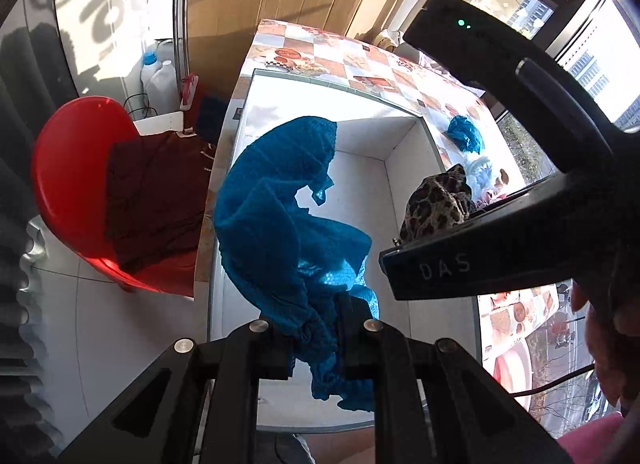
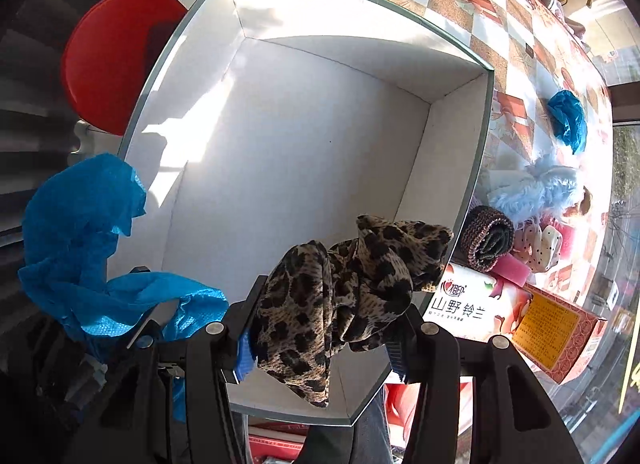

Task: Organize soft objects
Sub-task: 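Carry the blue bag and leopard scrunchie with both tools over the white box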

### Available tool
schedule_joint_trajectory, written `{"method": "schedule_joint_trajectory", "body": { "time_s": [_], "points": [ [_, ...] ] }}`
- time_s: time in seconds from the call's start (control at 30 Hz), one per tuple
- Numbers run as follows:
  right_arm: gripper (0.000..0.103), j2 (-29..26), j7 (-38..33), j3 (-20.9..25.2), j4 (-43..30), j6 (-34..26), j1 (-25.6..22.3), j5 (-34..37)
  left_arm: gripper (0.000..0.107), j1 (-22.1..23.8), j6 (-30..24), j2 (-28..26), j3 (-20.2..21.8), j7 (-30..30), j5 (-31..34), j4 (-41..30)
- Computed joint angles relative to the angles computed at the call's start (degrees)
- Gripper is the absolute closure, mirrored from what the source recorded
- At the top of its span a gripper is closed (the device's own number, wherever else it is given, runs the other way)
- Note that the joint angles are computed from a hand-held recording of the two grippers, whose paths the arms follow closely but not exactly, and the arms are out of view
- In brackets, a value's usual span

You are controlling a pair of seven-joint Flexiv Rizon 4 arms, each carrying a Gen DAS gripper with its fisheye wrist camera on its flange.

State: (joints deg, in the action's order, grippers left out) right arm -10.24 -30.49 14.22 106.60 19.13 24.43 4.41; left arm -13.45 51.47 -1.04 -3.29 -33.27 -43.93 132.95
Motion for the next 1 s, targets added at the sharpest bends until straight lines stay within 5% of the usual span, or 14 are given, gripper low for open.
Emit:
{"method": "schedule_joint_trajectory", "body": {
  "time_s": [0.47,1.0],
  "points": [
    [0.05,-4.11,-7.66,0.35,-1.12,0.9,-0.16,1.1,0.091,-0.16,4.45,1.03,0.32,-5.76,-0.61,2.6],
    [0.05,6.96,-12.64,0.43,11.29,11.37,-2.66,2.52,0.091,-5.87,13.72,5.72,-1.66,-25.21,13.06,6.12]
  ]
}}
